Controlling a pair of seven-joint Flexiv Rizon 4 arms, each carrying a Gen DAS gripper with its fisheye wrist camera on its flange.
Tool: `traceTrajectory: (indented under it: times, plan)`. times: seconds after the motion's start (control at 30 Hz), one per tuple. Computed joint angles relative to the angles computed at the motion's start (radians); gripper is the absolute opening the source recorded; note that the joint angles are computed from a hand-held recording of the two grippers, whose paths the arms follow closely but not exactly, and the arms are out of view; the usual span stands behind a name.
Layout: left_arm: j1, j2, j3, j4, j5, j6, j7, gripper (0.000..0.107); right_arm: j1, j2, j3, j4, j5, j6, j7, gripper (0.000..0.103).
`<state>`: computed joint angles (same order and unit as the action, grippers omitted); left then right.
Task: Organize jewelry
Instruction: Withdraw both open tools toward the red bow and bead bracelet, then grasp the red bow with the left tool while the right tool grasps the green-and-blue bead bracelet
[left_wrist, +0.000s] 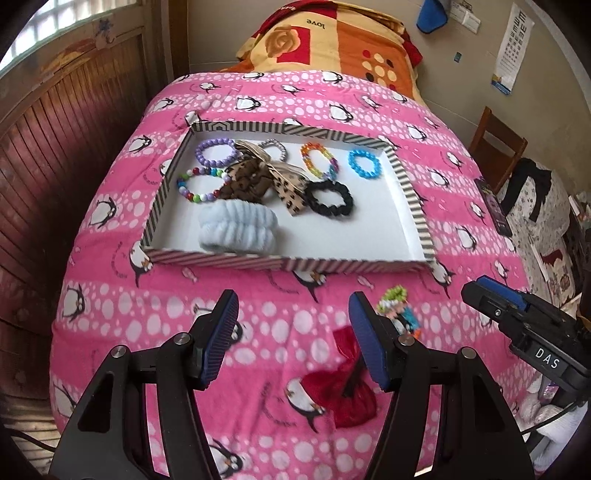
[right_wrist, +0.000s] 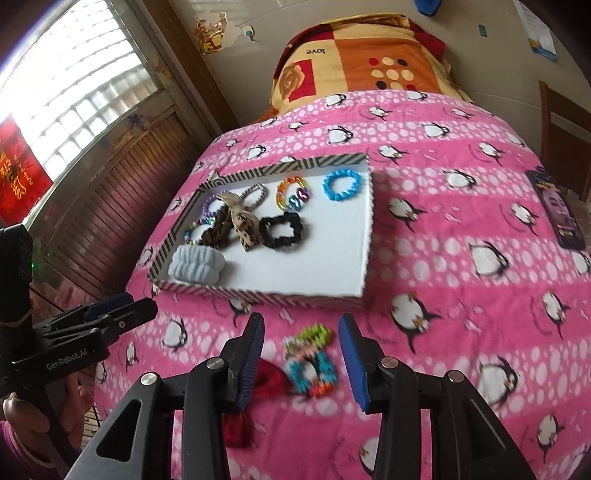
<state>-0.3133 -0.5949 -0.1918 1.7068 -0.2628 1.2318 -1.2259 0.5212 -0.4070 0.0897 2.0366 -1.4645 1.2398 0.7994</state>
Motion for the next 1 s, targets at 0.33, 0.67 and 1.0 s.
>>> traceTrajectory:
  times: [0.33,0.67,1.0]
  plan:
    - [-0.001,0.063,-0.018,0.108,-0.009,0.048,-0.001,0.062,0.000,0.043,0.034,0.069,-0.044,-0.021,0.082,0.040]
    - [0.025,0.101,-0.052,0.185,-0.046,0.067,0.018,0.062,0.008,0.058,0.057,0.096,-0.037,-0.036,0.088,0.040]
    - [0.026,0.080,-0.072,0.205,-0.090,-0.008,0.099,0.062,0.019,0.040,0.058,0.105,-0.013,-0.010,0.072,0.040]
